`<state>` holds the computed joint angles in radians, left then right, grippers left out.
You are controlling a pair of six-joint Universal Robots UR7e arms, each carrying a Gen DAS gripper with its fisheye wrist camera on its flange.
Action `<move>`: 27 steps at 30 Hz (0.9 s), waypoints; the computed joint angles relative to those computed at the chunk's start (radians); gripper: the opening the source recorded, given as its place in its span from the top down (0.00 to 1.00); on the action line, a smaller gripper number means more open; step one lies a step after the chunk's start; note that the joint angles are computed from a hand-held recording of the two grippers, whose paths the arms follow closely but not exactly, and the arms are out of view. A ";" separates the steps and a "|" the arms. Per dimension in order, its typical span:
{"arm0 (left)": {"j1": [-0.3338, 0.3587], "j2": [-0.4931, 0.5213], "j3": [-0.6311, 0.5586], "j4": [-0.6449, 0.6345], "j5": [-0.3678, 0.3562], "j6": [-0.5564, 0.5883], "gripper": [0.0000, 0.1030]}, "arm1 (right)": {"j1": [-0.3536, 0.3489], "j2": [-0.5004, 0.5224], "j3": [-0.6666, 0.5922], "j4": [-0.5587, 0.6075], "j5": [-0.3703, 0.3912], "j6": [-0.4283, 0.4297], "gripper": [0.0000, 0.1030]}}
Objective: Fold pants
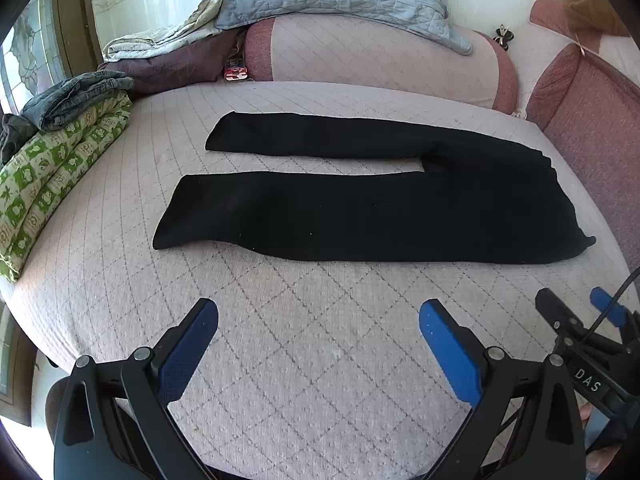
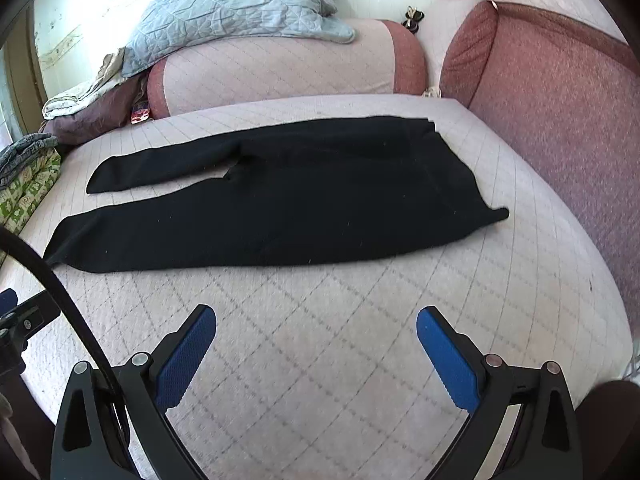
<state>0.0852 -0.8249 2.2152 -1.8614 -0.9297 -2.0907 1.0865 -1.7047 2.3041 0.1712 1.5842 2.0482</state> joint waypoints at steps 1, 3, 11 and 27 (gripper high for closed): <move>0.005 0.002 -0.003 0.002 -0.001 0.003 0.02 | -0.004 0.002 -0.001 -0.004 -0.011 -0.008 0.01; 0.020 0.007 -0.010 0.009 -0.005 0.011 0.02 | -0.013 0.007 0.001 -0.013 -0.027 -0.024 0.01; 0.068 0.019 -0.024 0.005 -0.002 0.046 0.02 | -0.024 0.071 -0.033 0.000 -0.034 -0.043 0.01; 0.333 -0.331 0.047 0.180 0.316 0.249 0.02 | 0.271 0.401 -0.508 0.253 0.075 -0.100 0.01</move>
<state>0.4178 -1.1554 2.2617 -1.6817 -0.6135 -1.8417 1.3573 -1.3042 1.7960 0.4237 1.6589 1.9484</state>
